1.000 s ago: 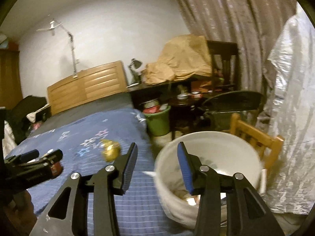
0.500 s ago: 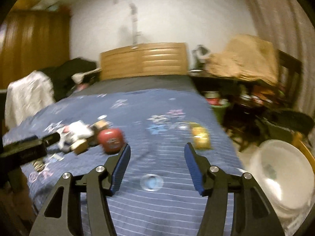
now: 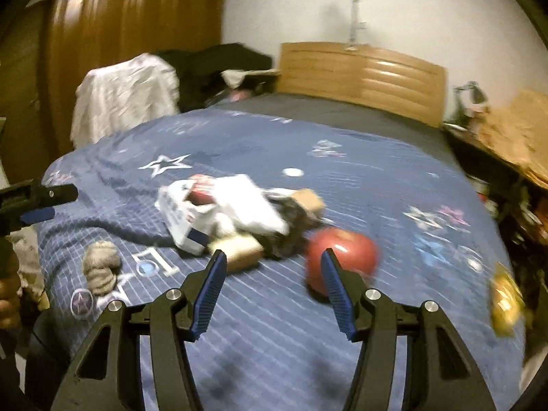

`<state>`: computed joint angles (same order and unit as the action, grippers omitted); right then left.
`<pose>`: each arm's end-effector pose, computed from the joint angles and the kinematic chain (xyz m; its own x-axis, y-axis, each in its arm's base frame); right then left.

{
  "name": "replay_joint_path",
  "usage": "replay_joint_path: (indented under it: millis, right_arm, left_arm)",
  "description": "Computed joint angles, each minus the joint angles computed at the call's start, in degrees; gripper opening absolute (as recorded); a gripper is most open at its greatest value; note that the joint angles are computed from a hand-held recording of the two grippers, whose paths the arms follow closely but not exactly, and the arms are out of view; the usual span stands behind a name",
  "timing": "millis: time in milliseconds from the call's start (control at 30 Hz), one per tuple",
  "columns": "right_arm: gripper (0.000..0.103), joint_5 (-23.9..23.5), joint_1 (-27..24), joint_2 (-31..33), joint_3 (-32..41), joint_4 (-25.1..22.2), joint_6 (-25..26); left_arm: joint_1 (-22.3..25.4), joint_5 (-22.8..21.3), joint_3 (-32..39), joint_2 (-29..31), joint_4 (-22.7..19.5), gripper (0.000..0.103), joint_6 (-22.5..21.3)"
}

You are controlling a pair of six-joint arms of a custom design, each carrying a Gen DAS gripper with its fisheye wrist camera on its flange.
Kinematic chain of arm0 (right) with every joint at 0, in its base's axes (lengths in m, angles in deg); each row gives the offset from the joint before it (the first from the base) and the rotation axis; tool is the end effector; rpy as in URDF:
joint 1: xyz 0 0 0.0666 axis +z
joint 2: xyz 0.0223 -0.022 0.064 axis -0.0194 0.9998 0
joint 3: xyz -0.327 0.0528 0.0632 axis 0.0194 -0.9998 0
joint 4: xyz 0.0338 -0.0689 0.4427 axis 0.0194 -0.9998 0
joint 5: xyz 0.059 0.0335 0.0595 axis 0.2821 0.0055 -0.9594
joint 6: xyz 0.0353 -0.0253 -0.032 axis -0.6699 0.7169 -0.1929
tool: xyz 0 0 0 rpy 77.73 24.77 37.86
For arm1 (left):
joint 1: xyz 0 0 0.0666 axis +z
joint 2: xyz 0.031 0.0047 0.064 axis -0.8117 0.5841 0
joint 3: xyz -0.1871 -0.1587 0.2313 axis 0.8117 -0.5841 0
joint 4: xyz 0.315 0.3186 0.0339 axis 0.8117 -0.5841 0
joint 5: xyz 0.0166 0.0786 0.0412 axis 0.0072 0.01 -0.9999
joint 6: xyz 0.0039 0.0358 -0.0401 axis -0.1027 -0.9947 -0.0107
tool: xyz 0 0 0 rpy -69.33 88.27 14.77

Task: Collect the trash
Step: 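Grasp the white foam sleeve with the right tool while the left tool grasps the white wipes pack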

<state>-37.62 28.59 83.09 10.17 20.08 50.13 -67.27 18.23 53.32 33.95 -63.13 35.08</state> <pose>0.4945 0.2749 0.4957 -0.5320 -0.2542 -0.8077 -0.3541 0.9332 -0.0605 0.4295 -0.0923 0.5598 -0.5815 -0.4615 -0.6700 -0.3321 0.8864 -0.3224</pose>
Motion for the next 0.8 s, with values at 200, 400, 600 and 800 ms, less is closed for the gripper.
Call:
replay_joint_path:
  millis: [200,400,600,800]
  right_arm:
    - [0.063,-3.9,-0.1,18.9,22.6,-7.5,8.0]
    - [0.059,-10.8,-2.4,42.4,55.5,-26.9,6.6]
    - [0.048,-17.9,-2.4,26.0,32.3,-18.5,1.9]
    - [0.048,-20.6,-0.3,4.8,7.2,-13.3,-1.1]
  left_arm:
    - [2.9,3.6,-1.0,1.1,-1.1,0.091,1.3]
    - [4.5,5.5,-1.6,1.7,-1.1,0.091,1.9]
    - [5.3,6.5,-1.4,2.0,-1.2,0.091,2.2]
    - [3.3,6.9,-0.1,2.3,-1.0,0.091,0.4]
